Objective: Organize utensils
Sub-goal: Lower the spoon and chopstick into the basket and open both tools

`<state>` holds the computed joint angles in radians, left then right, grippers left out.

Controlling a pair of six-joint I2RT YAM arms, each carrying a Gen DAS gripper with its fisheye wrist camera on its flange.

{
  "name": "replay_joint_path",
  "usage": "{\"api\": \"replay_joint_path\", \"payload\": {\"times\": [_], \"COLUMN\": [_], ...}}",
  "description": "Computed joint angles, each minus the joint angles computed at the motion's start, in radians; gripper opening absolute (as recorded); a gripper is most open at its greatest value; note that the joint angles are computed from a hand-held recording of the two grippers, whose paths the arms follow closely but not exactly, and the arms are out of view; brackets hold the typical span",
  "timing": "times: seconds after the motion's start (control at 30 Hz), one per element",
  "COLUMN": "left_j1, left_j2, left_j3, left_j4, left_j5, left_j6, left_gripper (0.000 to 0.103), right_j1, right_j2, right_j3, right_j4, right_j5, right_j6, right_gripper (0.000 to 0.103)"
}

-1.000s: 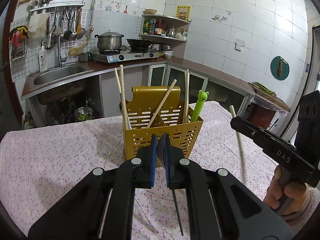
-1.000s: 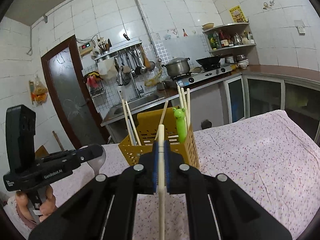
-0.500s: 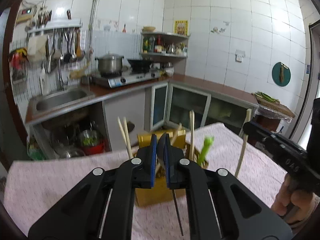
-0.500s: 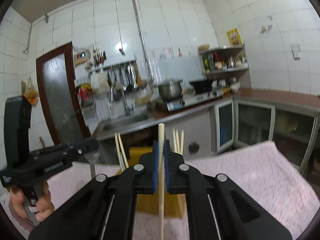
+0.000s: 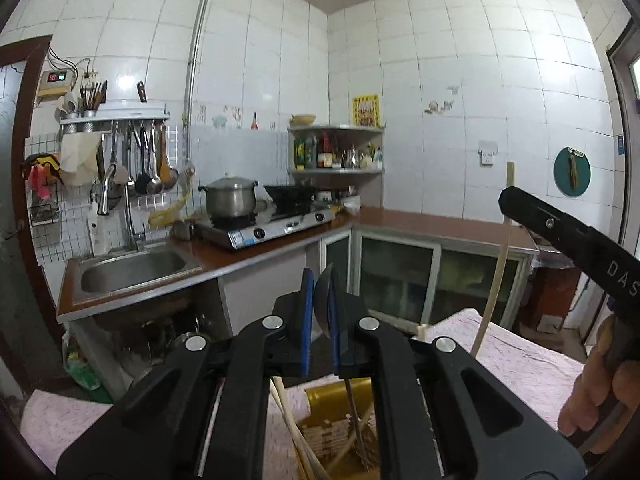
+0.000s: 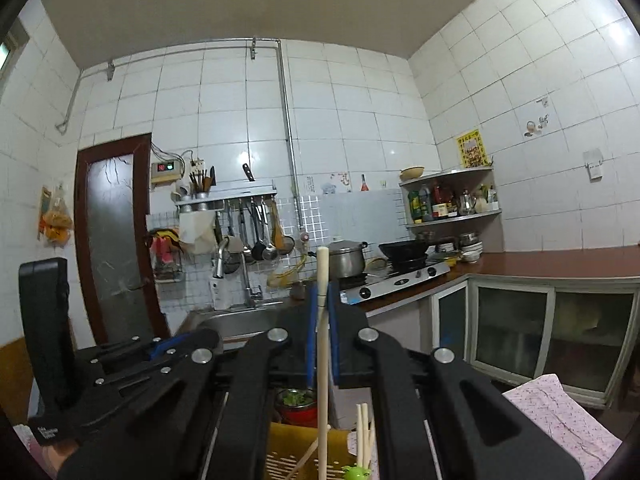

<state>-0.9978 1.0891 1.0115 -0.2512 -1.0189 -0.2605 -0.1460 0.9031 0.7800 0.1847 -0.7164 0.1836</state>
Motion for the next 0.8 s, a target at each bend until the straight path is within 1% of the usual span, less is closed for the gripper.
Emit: {"api": "replay_joint_path", "payload": {"times": [0.07, 0.1, 0.17, 0.27, 0.4, 0.47, 0.57, 0.67, 0.8], "left_j1": [0.019, 0.027, 0.065, 0.098, 0.116, 0.108, 0.091, 0.088, 0.074], "left_j2": [-0.005, -0.006, -0.002, 0.008, 0.005, 0.013, 0.020, 0.010, 0.005], "left_j3": [-0.112, -0.144, -0.211, -0.292, -0.364, -0.392, -0.416, -0.434, -0.441], "left_j4": [0.158, 0.186, 0.221, 0.286, 0.330, 0.358, 0.371, 0.362, 0.335], "left_j5": [-0.015, -0.010, 0.055, 0.101, 0.170, 0.161, 0.137, 0.138, 0.119], "left_j6": [0.056, 0.054, 0.012, -0.015, -0.079, -0.092, -0.121, -0.153, -0.179], "left_gripper": [0.006, 0.006, 0.006, 0.006, 0.006, 0.006, 0.006, 0.006, 0.007], "right_j1": [0.036, 0.050, 0.064, 0.062, 0.062, 0.067, 0.069, 0.057, 0.050], "right_j2": [0.008, 0.021, 0.045, 0.083, 0.113, 0.117, 0.113, 0.102, 0.108], "right_j3": [-0.047, -0.067, -0.110, -0.149, -0.187, -0.202, -0.242, -0.276, -0.261], "right_j4": [0.049, 0.058, 0.081, 0.109, 0.116, 0.114, 0.133, 0.173, 0.147], "right_j5": [0.032, 0.035, 0.044, 0.031, 0.036, 0.039, 0.053, 0.049, 0.040], "right_j6": [-0.035, -0.064, -0.102, -0.125, -0.165, -0.183, -0.214, -0.199, -0.198], "right_gripper": [0.006, 0.006, 0.006, 0.006, 0.006, 0.006, 0.006, 0.006, 0.006]}}
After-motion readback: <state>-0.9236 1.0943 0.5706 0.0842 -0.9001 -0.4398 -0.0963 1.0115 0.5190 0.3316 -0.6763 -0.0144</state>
